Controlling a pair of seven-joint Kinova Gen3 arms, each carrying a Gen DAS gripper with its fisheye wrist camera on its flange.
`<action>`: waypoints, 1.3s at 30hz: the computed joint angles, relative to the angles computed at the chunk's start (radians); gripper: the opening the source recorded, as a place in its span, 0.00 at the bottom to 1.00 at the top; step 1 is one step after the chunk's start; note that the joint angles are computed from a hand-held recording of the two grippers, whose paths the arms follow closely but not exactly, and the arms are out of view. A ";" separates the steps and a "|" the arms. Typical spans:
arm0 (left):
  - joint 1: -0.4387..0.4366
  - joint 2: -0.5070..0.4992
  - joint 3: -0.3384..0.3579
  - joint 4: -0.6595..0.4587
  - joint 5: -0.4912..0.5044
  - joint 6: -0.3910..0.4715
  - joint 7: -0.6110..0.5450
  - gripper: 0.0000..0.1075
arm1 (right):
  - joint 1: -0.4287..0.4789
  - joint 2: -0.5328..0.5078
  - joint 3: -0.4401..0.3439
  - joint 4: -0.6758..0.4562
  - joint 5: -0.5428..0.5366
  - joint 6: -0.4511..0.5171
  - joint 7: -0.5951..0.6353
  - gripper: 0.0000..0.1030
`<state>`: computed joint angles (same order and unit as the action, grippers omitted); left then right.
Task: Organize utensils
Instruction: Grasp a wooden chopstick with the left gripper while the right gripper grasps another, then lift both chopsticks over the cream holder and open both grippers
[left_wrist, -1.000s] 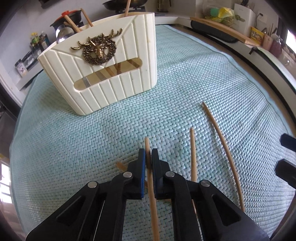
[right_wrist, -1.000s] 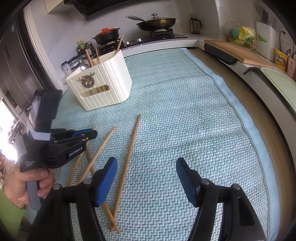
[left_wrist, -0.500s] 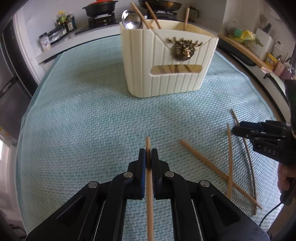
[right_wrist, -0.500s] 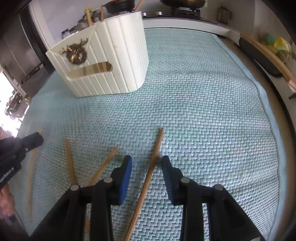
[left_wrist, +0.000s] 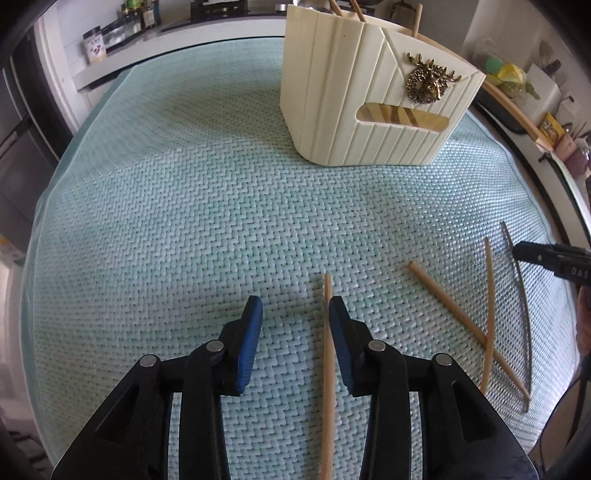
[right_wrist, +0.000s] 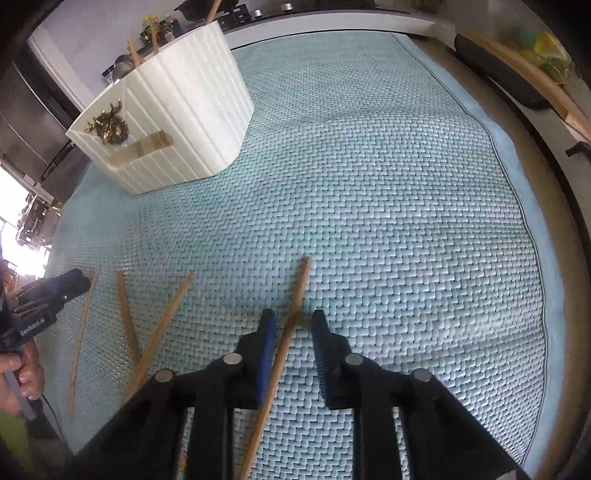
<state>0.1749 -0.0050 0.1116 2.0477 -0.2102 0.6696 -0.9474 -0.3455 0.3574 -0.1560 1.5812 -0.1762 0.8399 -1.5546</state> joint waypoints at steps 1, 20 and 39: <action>0.000 -0.003 0.000 -0.002 -0.001 0.005 -0.005 0.46 | 0.013 0.008 -0.006 -0.013 -0.014 0.014 0.008 0.29; 0.118 0.107 0.015 -0.112 -0.110 0.133 0.055 0.04 | -0.129 -0.006 0.022 -0.031 0.230 -0.037 -0.225 0.05; 0.022 -0.200 0.085 -0.136 -0.048 0.143 0.075 0.03 | 0.041 -0.326 0.003 0.162 -0.165 -0.221 0.135 0.05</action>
